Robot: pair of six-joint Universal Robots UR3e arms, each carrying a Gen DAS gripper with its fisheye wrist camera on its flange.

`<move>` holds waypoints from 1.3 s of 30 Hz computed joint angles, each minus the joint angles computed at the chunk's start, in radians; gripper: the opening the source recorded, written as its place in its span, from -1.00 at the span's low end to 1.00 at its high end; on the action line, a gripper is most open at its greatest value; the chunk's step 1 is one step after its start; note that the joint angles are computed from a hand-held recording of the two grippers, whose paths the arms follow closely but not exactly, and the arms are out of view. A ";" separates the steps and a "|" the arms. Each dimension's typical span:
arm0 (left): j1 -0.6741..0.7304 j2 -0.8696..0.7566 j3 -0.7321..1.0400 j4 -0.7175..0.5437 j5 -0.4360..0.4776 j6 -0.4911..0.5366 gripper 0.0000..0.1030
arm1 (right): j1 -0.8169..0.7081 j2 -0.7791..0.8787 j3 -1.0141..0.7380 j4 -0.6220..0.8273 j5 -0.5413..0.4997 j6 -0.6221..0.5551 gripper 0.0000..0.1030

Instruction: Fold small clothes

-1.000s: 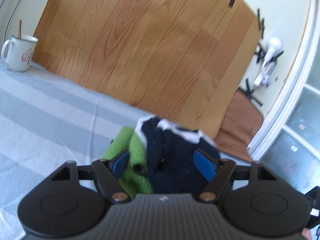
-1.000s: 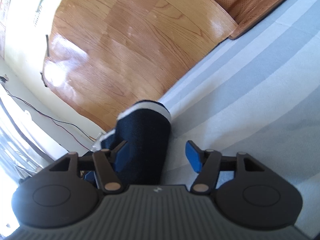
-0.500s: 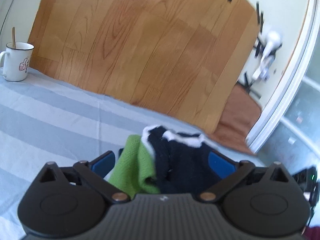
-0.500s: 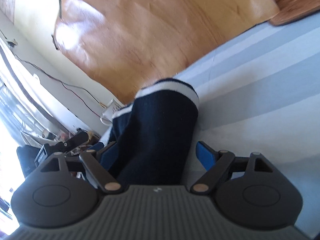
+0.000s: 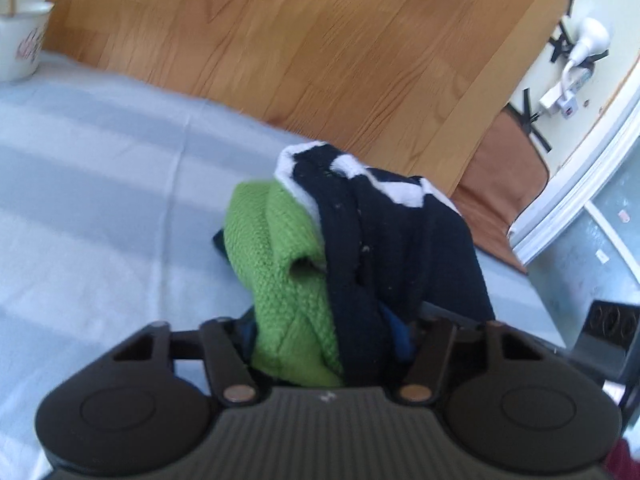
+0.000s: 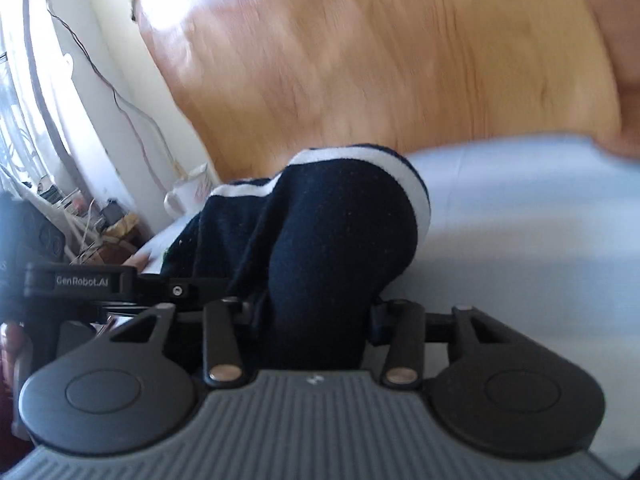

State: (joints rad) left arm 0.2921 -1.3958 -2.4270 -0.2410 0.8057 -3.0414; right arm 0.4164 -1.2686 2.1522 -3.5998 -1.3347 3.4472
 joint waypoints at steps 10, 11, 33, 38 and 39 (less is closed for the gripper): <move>-0.305 -0.553 0.564 0.390 0.198 -0.327 -0.02 | -0.176 0.114 -0.235 -0.051 -0.005 -0.071 -0.11; -0.326 -0.607 0.629 0.377 0.226 -0.338 -0.02 | -0.191 0.145 -0.269 -0.029 -0.002 -0.061 -0.11; -0.556 -0.334 0.063 0.775 0.705 -0.187 0.23 | -0.061 -0.049 0.249 -0.298 -0.270 0.295 0.36; -0.735 -0.386 -0.024 0.966 0.987 -0.190 0.28 | 0.129 0.021 0.194 -0.283 -0.441 0.323 0.37; -0.775 -0.420 -0.023 1.008 1.057 -0.191 0.30 | 0.159 0.032 0.180 -0.266 -0.470 0.318 0.37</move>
